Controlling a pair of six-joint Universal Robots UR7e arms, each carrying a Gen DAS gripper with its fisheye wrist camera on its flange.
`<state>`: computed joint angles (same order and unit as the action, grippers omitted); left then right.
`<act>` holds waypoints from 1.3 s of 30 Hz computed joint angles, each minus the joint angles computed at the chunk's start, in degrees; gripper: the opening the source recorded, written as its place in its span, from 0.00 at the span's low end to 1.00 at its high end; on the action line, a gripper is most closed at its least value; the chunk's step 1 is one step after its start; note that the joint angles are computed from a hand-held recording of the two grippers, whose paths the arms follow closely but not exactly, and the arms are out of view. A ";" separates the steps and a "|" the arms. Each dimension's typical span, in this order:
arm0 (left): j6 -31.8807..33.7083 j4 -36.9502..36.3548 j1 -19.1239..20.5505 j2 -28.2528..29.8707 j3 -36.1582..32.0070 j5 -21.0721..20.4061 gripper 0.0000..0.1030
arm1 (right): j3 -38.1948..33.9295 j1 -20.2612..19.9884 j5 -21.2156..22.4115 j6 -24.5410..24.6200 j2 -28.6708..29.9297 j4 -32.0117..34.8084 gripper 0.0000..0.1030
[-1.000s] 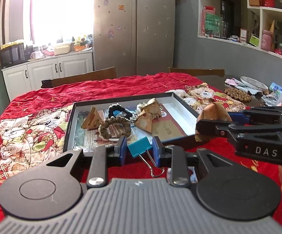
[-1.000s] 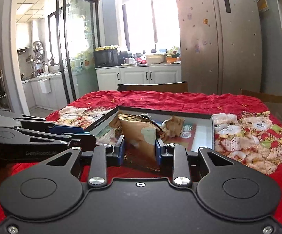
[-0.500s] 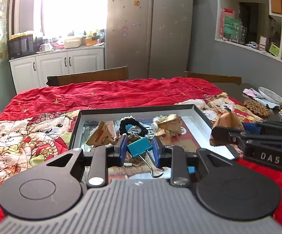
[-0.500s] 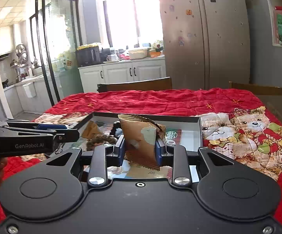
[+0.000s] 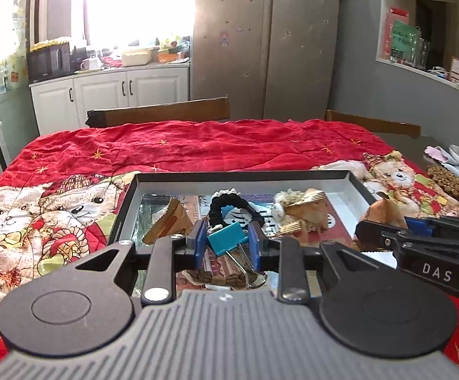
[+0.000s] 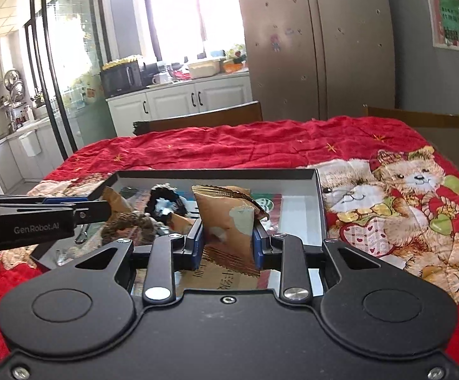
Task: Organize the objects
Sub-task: 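Lower the binder clip and packet into the box with both tools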
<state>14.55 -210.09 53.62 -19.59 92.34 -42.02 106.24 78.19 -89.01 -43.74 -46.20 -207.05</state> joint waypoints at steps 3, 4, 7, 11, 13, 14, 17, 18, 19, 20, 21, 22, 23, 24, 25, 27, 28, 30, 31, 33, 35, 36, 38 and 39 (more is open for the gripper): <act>-0.22 0.68 0.53 0.77 -1.24 0.42 0.31 | -1.17 -0.20 -0.68 0.26 0.77 0.82 0.28; -0.35 1.06 0.76 0.99 -1.63 0.43 0.31 | -1.58 -0.29 -0.89 0.23 1.04 1.12 0.28; -0.69 1.75 1.31 1.49 -2.48 0.44 0.31 | -2.38 -0.47 -1.44 0.09 1.69 1.66 0.28; -0.75 2.45 1.83 2.08 -3.44 0.68 0.31 | -3.37 -0.48 -2.37 0.00 2.48 2.51 0.28; -0.97 3.01 2.05 2.32 -3.83 0.68 0.31 | -3.90 -0.50 -2.81 -0.09 2.86 3.05 0.28; -1.02 3.28 2.14 2.44 -4.04 0.72 0.31 | -4.07 -0.51 -2.99 -0.12 3.01 3.22 0.28; -1.21 3.94 2.37 2.73 -4.53 0.84 0.31 | -4.31 -0.59 -3.30 -0.31 3.28 3.68 0.28; -1.26 4.17 2.45 2.84 -4.70 0.87 0.31 | -4.34 -0.58 -3.39 -0.35 3.35 3.78 0.28; -1.33 4.33 2.53 2.93 -4.83 0.96 0.31 | -4.41 -0.60 -3.43 -0.38 3.44 3.91 0.28; -1.37 4.48 2.59 3.02 -4.95 1.01 0.31 | -4.53 -0.60 -3.47 -0.41 3.51 4.14 0.28; -1.36 4.61 2.65 3.05 -5.03 1.05 0.31 | -4.62 -0.60 -3.54 -0.50 3.53 4.48 0.28; -1.39 4.73 2.71 3.15 -5.18 1.13 0.31 | -4.64 -0.63 -3.59 -0.57 3.57 4.61 0.28; -1.41 4.89 2.77 3.23 -5.31 1.17 0.31 | -4.72 -0.61 -3.70 -0.64 3.62 4.78 0.28; -1.39 5.04 2.87 3.29 -5.43 1.17 0.31 | -4.82 -0.61 -3.83 -0.70 3.69 5.03 0.28; -1.47 5.24 2.93 3.37 -5.54 1.25 0.31 | -4.94 -0.63 -3.89 -0.69 3.74 5.24 0.28; -1.43 5.64 3.04 3.54 -5.81 1.33 0.31 | -5.13 -0.62 -4.11 -0.74 3.79 5.70 0.28; -1.40 5.80 3.08 3.62 -5.96 1.39 0.31 | -5.18 -0.63 -4.09 -0.75 3.80 5.88 0.28; -1.29 5.96 3.09 3.70 -6.06 1.41 0.31 | -5.17 -0.63 -4.13 -0.80 3.69 6.38 0.28; -1.22 6.03 3.10 3.76 -6.13 1.42 0.31 | -5.22 -0.64 -4.11 -0.77 3.68 6.63 0.28; -1.06 6.19 3.15 3.87 -6.27 1.41 0.31 | -5.37 -0.61 -4.17 -0.95 3.67 6.97 0.28; -0.92 6.30 3.17 4.05 -6.48 1.52 0.31 | -5.54 -0.63 -4.09 -0.84 3.59 7.48 0.28; -0.82 6.32 3.18 4.12 -6.54 1.54 0.31 | -5.60 -0.62 -4.09 -0.84 3.54 7.78 0.28; -0.46 6.24 3.15 4.30 -6.70 1.74 0.31 | -5.73 -0.55 -4.27 -1.16 3.54 8.08 0.28; -0.33 6.17 3.10 4.40 -6.76 1.92 0.31 | -5.80 -0.51 -4.39 -1.29 3.59 8.18 0.28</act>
<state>14.23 -203.92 56.72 -15.20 85.58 -40.09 100.43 77.68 -93.41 -45.03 -42.61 -198.87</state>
